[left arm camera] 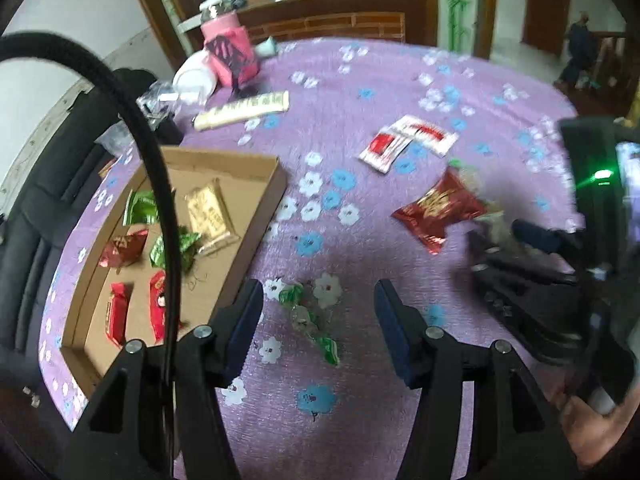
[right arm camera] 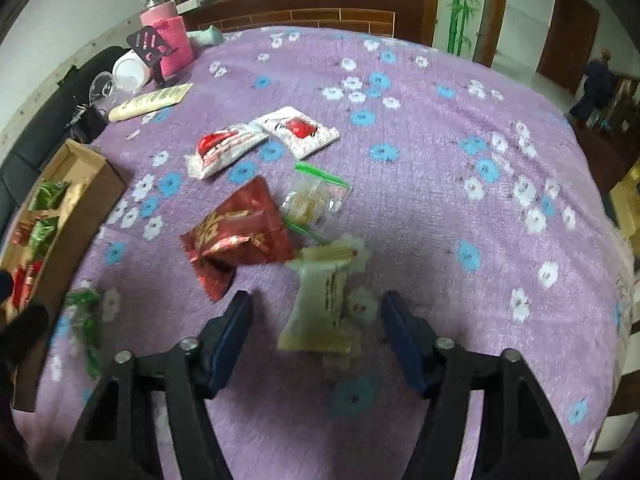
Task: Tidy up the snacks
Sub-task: 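Grasp a green candy wrapper with the left tool while the right tool grasps a white cake bar, then carry both snacks over the cardboard box and open both tools to release them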
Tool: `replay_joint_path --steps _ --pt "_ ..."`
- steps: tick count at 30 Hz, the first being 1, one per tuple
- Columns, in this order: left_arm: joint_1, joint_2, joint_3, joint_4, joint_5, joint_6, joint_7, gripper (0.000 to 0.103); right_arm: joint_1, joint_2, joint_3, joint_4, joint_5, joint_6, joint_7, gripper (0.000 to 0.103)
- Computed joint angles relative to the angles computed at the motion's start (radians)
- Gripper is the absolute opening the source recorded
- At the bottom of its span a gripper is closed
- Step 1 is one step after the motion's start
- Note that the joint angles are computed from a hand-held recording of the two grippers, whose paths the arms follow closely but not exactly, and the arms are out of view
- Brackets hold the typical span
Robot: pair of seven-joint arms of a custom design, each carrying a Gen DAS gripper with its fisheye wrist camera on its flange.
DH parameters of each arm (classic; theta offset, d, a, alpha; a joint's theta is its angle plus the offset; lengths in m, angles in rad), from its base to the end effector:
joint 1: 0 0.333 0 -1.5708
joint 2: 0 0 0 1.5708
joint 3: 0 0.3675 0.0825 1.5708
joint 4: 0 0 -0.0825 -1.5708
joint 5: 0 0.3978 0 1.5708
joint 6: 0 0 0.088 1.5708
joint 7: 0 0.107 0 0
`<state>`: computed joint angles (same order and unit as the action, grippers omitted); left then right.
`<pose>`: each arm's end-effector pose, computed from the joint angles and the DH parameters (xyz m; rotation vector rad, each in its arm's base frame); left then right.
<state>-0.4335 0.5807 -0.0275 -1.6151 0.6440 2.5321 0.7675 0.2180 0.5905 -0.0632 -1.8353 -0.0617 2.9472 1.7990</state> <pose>0.6782 -0.3399 0.3556 -1.7485 1.9783 -0.3434 0.7156 0.1224 0.2978 -1.9156 1.9079 -0.4714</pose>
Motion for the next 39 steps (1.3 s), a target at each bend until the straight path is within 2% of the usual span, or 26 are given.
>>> replay_joint_path --steps 4,6,10,14,18,22,24,25,26,31,32,38,39 --pt "0.008 0.051 -0.019 0.083 -0.067 -0.108 0.031 0.059 -0.008 -0.006 -0.002 -0.007 -0.007 -0.001 -0.015 0.033" --pt "0.003 0.075 -0.018 0.124 -0.085 -0.149 0.030 0.059 -0.024 -0.006 0.014 -0.006 0.001 -0.002 -0.031 0.032" --pt "0.014 0.123 -0.031 0.195 -0.147 -0.217 0.046 0.059 -0.009 -0.006 -0.002 -0.004 -0.008 -0.007 -0.035 0.032" --pt "0.046 0.122 -0.063 0.178 -0.235 -0.227 0.068 0.059 -0.010 -0.004 -0.001 -0.001 -0.011 -0.010 -0.045 0.032" --pt "0.031 0.144 -0.048 0.192 -0.225 -0.223 0.081 0.059 -0.006 -0.001 -0.004 0.007 -0.012 -0.018 -0.048 0.032" --pt "0.060 0.141 -0.065 0.171 -0.268 -0.176 0.110 0.056 0.006 0.000 -0.017 0.000 -0.021 -0.001 -0.038 0.031" --pt "0.093 0.130 -0.092 0.143 -0.314 -0.129 0.155 0.036 0.009 -0.003 -0.020 -0.008 -0.024 0.010 -0.036 0.023" --pt "0.099 0.122 -0.097 0.126 -0.326 -0.109 0.177 0.031 0.013 -0.004 -0.023 -0.011 -0.026 0.016 -0.031 0.021" --pt "0.101 0.116 -0.099 0.112 -0.333 -0.092 0.196 0.020 0.015 -0.007 -0.026 -0.018 -0.025 0.020 -0.026 0.019" --pt "0.085 0.075 -0.074 0.022 -0.318 0.000 0.227 0.020 0.037 -0.023 -0.050 -0.050 -0.036 0.036 0.005 0.018" --pt "0.081 0.069 -0.070 0.011 -0.315 0.009 0.231 0.020 0.025 -0.030 -0.035 -0.060 -0.027 0.040 0.004 0.017" --pt "0.079 0.006 -0.078 -0.110 -0.298 0.104 0.296 0.020 0.013 -0.081 -0.015 -0.145 -0.008 0.067 0.016 0.017" --pt "0.103 -0.007 -0.103 -0.138 -0.317 0.131 0.338 0.020 0.012 -0.091 -0.012 -0.159 -0.005 0.072 0.016 0.017"
